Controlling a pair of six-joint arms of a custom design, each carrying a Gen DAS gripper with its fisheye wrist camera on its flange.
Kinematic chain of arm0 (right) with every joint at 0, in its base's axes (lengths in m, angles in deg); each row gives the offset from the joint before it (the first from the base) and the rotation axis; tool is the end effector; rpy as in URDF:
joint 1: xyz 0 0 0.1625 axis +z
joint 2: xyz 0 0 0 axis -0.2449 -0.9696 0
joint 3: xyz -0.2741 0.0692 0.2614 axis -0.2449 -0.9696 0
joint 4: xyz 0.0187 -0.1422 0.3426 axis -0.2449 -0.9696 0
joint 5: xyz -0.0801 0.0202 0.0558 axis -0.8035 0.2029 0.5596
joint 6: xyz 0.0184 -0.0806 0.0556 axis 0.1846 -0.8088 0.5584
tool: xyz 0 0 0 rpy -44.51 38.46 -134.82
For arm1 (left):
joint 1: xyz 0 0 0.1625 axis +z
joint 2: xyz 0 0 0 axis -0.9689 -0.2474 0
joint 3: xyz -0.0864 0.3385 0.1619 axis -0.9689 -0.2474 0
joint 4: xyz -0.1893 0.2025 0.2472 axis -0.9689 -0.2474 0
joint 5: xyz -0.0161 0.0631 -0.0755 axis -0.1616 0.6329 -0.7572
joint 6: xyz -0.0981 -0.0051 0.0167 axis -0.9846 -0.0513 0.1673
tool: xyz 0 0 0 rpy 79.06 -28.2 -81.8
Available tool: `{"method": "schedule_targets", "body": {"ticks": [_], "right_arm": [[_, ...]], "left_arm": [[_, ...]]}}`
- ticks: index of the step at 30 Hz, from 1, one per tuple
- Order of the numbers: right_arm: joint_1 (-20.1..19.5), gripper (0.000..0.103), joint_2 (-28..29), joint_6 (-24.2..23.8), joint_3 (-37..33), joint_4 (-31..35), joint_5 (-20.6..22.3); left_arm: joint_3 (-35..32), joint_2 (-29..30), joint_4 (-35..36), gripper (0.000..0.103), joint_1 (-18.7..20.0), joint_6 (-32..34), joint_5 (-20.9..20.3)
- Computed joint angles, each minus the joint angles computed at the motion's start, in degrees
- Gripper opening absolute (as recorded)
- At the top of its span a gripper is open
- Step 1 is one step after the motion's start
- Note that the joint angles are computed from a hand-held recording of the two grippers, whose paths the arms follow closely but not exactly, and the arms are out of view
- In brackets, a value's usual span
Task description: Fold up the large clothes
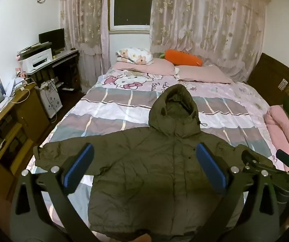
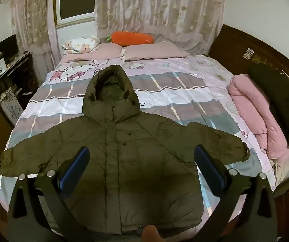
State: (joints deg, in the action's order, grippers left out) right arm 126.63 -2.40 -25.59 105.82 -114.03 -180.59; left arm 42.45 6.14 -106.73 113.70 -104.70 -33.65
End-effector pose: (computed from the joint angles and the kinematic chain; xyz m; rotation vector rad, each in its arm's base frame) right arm 0.3351 -0.6563 0.4303 0.4964 -2.1305 0.8652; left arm -0.5013 -0.6809 0.2511 0.1695 2.0736 -1.1512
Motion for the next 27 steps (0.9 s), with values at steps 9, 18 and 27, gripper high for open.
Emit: {"method": "schedule_targets", "body": {"ticks": [9,18,27], "right_arm": [[-0.1,0.102,0.0,0.3,-0.6,1.5,-0.1],[-0.1,0.102,-0.2,-0.1,-0.4,1.4,-0.1],[0.1,0.102,-0.2,-0.1,1.1,0.0,-0.4]], "left_arm": [[1.7,-0.1,-2.2,0.101,0.2,1.1,0.4],[0.9,0.1,-1.0,0.101,0.2,0.7,0.3],[6.0,-2.2,-2.9,0.101,0.0,-0.1,0.2]]}}
